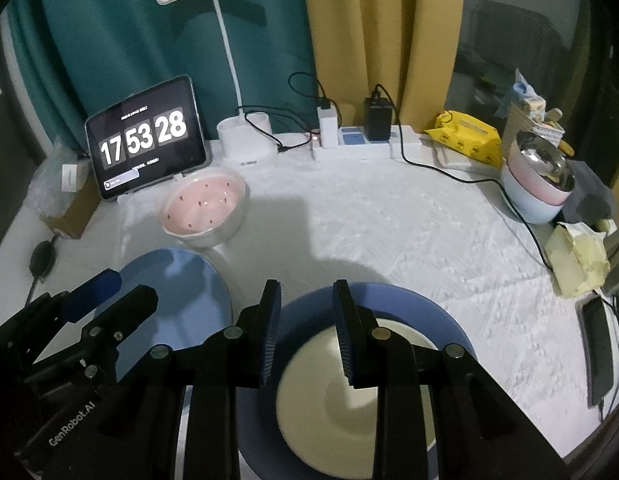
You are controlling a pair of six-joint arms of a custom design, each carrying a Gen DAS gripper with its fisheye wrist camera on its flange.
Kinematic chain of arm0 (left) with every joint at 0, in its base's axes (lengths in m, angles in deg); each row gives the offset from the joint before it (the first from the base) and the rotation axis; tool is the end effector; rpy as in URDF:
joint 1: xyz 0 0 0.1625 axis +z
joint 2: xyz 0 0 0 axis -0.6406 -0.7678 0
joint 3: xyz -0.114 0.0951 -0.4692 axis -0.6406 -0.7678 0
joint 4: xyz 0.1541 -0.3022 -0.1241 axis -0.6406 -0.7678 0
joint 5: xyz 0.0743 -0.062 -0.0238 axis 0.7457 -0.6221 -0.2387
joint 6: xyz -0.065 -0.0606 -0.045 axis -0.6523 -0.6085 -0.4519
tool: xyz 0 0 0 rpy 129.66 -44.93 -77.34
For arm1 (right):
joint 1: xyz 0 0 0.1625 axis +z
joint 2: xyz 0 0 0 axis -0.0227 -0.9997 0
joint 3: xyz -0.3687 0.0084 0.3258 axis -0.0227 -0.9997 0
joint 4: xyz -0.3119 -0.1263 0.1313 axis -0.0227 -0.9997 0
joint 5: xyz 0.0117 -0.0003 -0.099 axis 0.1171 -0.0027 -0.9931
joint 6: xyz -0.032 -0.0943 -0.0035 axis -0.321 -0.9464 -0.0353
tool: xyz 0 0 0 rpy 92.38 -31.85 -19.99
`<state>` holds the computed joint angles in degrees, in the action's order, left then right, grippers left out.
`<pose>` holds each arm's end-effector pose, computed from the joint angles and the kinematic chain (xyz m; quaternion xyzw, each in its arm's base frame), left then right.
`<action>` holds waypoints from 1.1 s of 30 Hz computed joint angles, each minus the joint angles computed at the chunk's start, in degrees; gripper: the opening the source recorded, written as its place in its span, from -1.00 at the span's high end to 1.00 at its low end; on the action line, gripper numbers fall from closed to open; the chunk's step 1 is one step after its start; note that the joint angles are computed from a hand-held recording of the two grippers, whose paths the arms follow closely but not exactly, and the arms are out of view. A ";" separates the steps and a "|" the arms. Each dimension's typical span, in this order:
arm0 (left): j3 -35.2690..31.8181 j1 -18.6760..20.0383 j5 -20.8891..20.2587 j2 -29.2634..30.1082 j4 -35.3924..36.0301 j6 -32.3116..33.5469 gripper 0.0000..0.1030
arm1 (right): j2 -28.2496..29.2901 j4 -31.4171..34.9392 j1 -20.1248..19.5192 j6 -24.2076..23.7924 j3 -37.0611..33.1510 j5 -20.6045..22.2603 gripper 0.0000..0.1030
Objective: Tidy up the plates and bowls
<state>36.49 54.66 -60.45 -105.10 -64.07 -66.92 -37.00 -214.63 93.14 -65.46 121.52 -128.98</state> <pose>-0.3983 -0.3300 -0.0075 0.0357 0.8509 -0.4199 0.3135 0.1095 -0.3896 0.3270 0.2862 -0.8982 0.2085 0.2606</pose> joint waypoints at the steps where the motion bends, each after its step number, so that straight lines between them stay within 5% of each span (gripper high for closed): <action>1: 0.31 0.24 0.20 -0.30 0.02 -0.07 0.11 | 0.34 -0.03 0.20 0.02 -0.21 -0.14 0.46; 14: 3.73 3.07 1.69 -3.07 -1.08 -0.85 0.11 | 7.03 -2.11 3.05 1.11 -1.84 -2.12 0.46; 33: 7.40 11.05 3.95 -5.80 -11.11 6.70 0.11 | 18.28 -0.61 7.44 4.11 -9.47 -5.21 0.46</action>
